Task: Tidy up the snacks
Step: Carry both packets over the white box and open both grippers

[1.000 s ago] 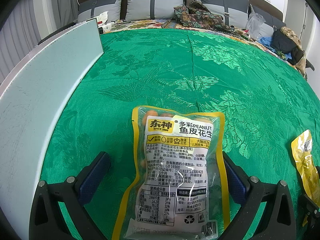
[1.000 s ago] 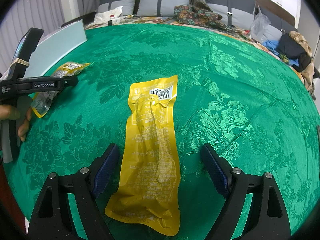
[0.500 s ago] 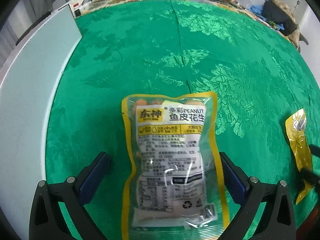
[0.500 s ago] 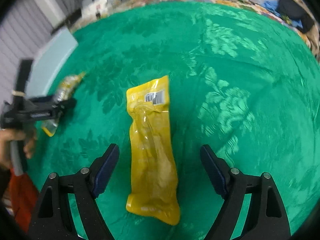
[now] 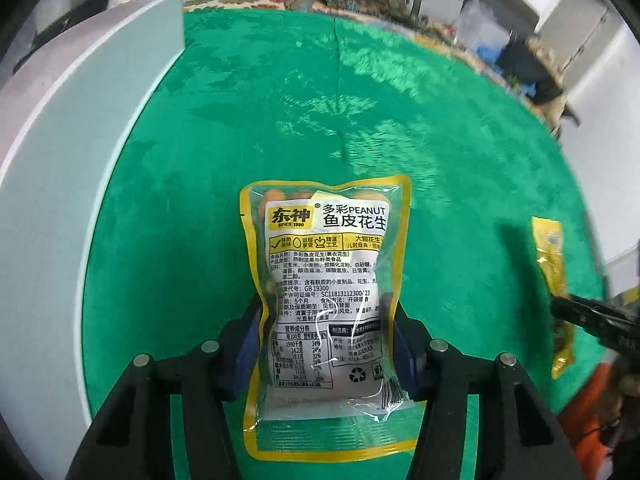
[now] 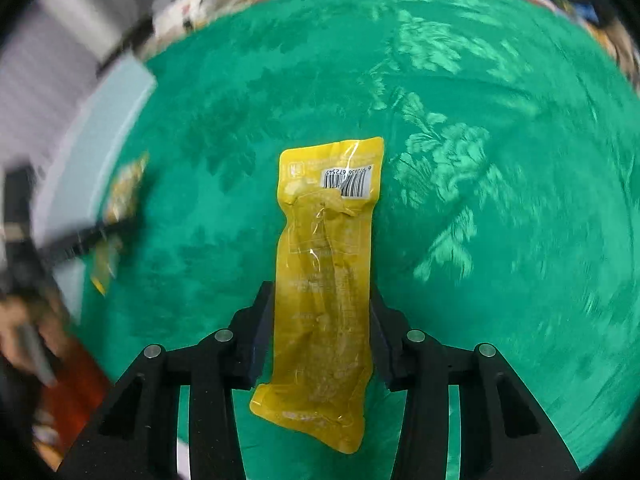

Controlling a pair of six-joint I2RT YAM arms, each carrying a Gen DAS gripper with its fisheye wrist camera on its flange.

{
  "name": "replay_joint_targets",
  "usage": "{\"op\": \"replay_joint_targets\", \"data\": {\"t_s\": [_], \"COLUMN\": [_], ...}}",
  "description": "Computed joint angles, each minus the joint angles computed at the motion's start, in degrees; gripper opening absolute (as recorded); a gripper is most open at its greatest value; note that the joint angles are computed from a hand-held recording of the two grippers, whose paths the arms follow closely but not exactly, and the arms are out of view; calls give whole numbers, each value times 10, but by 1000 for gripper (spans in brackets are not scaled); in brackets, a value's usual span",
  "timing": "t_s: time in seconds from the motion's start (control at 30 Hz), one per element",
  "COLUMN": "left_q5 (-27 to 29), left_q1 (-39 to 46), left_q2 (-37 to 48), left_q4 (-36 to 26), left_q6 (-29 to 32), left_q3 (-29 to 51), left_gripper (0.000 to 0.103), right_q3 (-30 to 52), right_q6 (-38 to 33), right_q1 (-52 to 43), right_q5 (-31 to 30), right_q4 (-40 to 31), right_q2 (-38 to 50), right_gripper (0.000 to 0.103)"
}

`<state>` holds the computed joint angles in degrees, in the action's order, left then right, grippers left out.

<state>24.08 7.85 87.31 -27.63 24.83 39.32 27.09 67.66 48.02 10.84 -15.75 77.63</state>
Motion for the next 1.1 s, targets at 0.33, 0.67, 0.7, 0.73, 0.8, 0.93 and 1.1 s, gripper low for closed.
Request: {"op": "replay_joint_targets", "data": {"t_s": [0.33, 0.67, 0.7, 0.73, 0.8, 0.93, 1.1], "left_q5": [72, 148, 155, 161, 169, 180, 180], "left_q1": [100, 275, 290, 311, 351, 423, 484], "left_q2": [-197, -192, -184, -171, -139, -49, 54], "left_q4": [-159, -341, -349, -360, -380, -423, -373], "left_q6": [73, 233, 244, 260, 288, 328, 288], "left_q3": [-46, 65, 76, 92, 127, 228, 369], "left_gripper": [56, 56, 56, 56, 56, 56, 56], "right_q3": [7, 111, 128, 147, 191, 264, 408], "right_q6": [74, 45, 33, 20, -7, -44, -116], "right_q1": [76, 120, 117, 114, 109, 107, 91], "right_q5": [37, 53, 51, 49, 45, 35, 23], "right_q4": [8, 8, 5, 0, -15, -34, -64], "right_q2": [-23, 42, 50, 59, 84, 122, 191], "right_gripper": [46, 46, 46, 46, 46, 46, 46]}}
